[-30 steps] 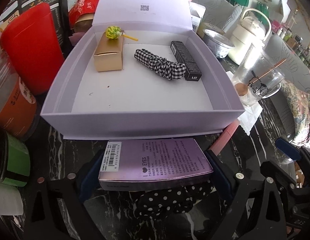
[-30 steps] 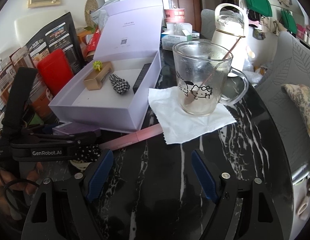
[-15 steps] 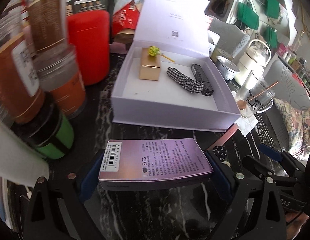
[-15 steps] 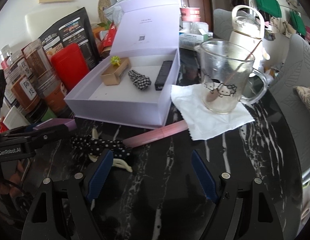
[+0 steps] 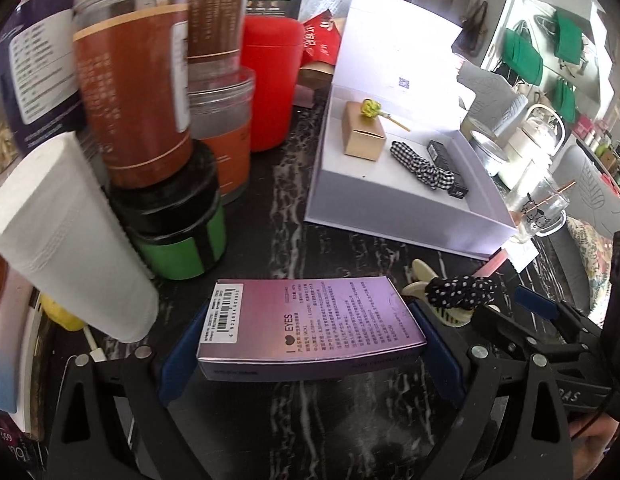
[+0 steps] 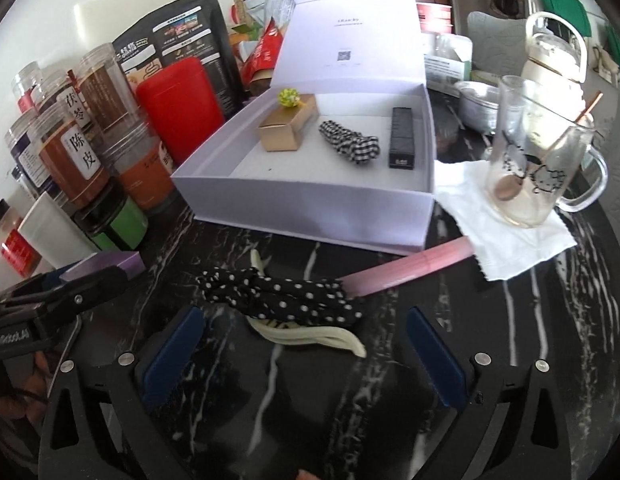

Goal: Organize rigid objects
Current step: 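Grasp the polka-dot scrunchie with right tool while left tool holds the purple box, then lift the polka-dot scrunchie with right tool while left tool holds the purple box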

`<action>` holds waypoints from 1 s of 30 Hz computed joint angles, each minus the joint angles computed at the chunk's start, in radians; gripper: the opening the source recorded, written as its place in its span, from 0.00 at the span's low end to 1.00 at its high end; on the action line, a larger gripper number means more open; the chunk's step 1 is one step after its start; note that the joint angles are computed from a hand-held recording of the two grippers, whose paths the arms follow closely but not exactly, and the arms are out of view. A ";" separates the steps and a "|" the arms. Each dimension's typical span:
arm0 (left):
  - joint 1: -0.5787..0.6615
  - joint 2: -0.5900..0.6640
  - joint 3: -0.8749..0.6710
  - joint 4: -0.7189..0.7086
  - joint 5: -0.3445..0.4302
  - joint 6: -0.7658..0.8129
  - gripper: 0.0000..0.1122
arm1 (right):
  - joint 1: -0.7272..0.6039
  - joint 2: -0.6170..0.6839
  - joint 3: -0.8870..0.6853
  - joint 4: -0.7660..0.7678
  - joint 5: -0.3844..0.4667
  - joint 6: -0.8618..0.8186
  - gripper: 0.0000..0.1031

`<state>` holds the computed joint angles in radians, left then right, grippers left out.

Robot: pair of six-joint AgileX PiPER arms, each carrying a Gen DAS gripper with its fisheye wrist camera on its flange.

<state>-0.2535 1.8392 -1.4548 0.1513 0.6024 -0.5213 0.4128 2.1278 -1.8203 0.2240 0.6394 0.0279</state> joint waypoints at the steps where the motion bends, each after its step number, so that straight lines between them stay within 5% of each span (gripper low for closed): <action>1: 0.004 -0.006 0.010 0.000 -0.008 0.000 0.86 | 0.005 0.010 -0.008 -0.003 -0.003 0.014 1.00; 18: 0.057 0.006 0.028 -0.118 -0.063 0.111 0.86 | 0.044 0.143 -0.192 -0.131 0.070 0.236 1.00; 30: 0.059 0.014 0.010 -0.128 -0.059 0.118 0.86 | 0.045 0.120 -0.140 -0.129 -0.009 0.217 1.00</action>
